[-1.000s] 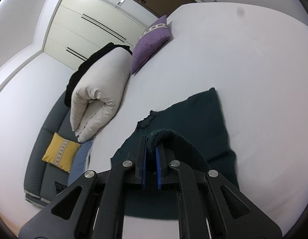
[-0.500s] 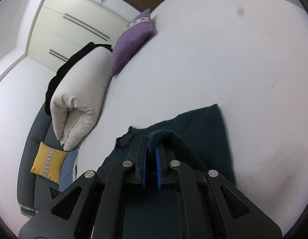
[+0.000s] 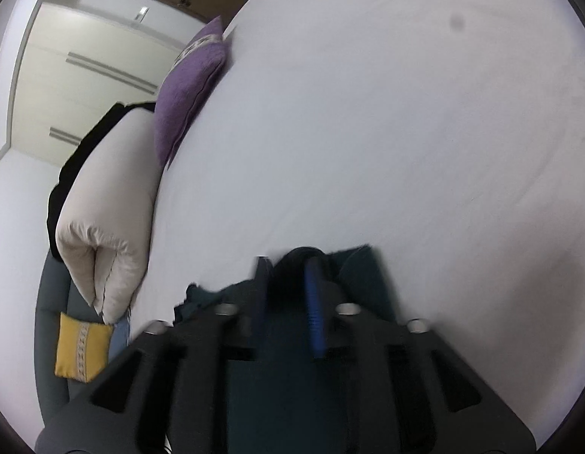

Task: Fold small clothes

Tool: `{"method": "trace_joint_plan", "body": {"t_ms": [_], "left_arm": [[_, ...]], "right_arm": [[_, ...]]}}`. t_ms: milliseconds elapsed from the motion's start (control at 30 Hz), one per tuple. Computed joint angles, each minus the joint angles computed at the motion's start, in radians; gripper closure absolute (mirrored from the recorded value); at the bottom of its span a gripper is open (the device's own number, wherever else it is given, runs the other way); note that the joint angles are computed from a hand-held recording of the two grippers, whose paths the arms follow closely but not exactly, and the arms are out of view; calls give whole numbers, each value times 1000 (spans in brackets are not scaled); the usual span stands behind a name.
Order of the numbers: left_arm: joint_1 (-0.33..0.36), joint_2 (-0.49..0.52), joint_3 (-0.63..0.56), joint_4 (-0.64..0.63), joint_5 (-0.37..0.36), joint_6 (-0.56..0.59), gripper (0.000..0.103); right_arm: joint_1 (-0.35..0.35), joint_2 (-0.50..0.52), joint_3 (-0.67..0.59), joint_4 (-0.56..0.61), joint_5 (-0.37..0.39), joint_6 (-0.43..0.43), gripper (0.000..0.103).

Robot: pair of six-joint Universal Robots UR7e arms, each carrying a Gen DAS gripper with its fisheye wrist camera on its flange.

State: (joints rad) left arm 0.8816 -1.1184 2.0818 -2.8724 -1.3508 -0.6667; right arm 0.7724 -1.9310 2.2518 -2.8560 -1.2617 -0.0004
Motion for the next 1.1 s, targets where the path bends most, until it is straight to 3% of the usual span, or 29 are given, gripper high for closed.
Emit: {"method": "trace_joint_plan", "body": {"t_ms": [67,133,200,300,433,567,667,733,800,867,967,1033,1100], "left_arm": [[-3,-6,2,-10,-2,-5,61],[-16,-17,6,-16,27,-10,45],[-35,-35,13,-17,65,-6,42],[-60,-63,29,-10,103,-1,42],[-127,-83,69,-14,174,35,42],[-188,-47,81,33,211,81,42],[-202,-24,87,77,284,90,47],[-182,-23,103,57,280,88,64],[-172,-35,125,24,267,96,68],[-171,-46,140,15,266,107,70],[-182,-48,157,3,285,115,72],[-196,-54,170,4,304,114,71],[-211,-57,178,3,317,108,68]], "right_arm": [[-4,10,9,-61,9,8,54],[-5,8,18,-96,-5,15,52],[-11,2,19,-92,0,10,52],[27,-21,32,-113,-71,-25,50],[141,-35,60,-129,-155,-120,50],[265,36,63,-108,-226,-206,50],[309,108,59,-101,-280,-232,50],[294,145,54,-114,-298,-212,51],[264,162,58,-158,-292,-200,55],[192,146,68,-173,-198,-194,63],[121,99,95,-197,-135,-174,63],[125,58,127,-255,-185,-141,62],[84,2,174,-321,-167,-124,62]]}}
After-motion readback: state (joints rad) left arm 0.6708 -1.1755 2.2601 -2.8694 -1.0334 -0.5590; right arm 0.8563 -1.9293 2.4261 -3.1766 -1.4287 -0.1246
